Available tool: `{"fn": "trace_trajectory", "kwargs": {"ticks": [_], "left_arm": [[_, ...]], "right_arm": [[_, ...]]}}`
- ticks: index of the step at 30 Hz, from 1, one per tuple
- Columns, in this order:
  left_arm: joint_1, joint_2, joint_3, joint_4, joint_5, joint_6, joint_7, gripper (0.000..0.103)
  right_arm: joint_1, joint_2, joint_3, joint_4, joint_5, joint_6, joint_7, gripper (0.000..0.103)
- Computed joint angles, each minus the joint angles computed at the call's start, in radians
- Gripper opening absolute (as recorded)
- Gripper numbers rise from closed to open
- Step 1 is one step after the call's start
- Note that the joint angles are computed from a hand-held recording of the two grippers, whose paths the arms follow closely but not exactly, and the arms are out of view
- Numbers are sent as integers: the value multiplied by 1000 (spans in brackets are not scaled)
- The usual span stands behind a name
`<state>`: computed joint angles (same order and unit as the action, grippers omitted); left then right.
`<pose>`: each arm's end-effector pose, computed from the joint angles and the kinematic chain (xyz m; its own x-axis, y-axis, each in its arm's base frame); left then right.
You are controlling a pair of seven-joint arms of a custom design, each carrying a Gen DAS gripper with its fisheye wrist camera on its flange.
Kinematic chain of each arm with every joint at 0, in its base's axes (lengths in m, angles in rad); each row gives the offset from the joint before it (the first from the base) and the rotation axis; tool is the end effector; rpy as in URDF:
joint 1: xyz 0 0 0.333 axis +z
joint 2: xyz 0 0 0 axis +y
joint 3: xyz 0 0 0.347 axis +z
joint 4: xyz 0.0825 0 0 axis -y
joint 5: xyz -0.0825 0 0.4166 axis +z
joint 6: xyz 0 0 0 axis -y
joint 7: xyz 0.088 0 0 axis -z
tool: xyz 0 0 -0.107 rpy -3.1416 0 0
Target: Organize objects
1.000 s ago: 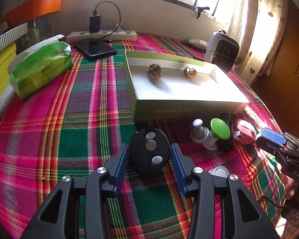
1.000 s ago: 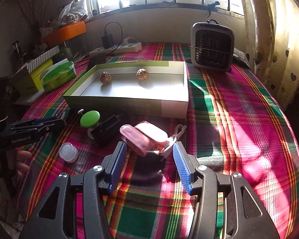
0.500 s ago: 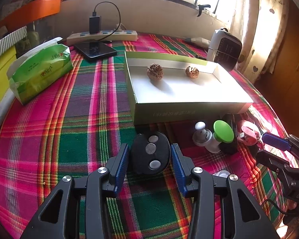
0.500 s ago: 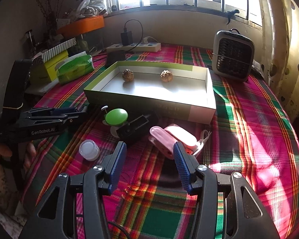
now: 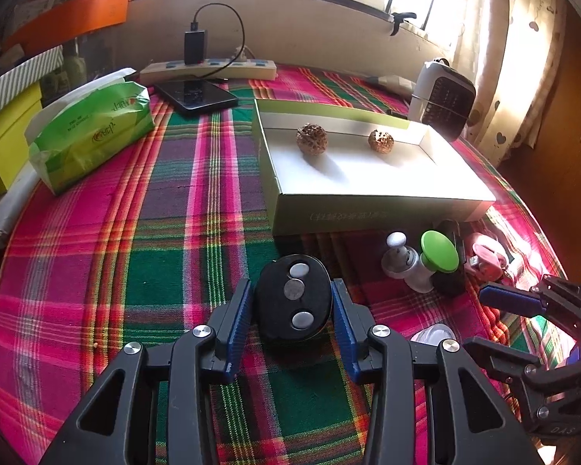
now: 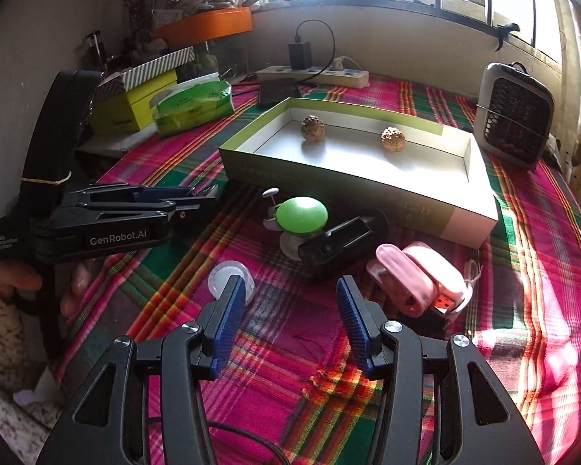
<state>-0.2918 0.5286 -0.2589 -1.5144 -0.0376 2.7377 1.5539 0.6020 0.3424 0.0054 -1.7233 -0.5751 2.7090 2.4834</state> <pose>0.6950 -0.3742 0.4594 -0.4607 -0.8705 0.1733 -0.7258 0.2571 -0.6380 0.5904 0.4330 0.4691 0.1706 -0.9820 -0.0817 -0.7421 -0.0735 -0.6663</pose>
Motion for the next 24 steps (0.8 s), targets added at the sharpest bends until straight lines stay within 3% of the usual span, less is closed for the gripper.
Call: {"fn": "trace_trajectory", "kwargs": {"ticks": [4, 11, 24], "left_arm": [[-1, -4, 5, -6, 2, 3, -7, 38], [2, -7, 3, -12, 1, 7, -5, 38], [2, -6, 3, -11, 2, 7, -6, 38]], "right_arm": [[-18, 29, 32, 26, 61, 15, -99, 50], [0, 73, 25, 79, 115, -22, -167, 50], [34, 99, -7, 124, 89, -70, -160, 50]]}}
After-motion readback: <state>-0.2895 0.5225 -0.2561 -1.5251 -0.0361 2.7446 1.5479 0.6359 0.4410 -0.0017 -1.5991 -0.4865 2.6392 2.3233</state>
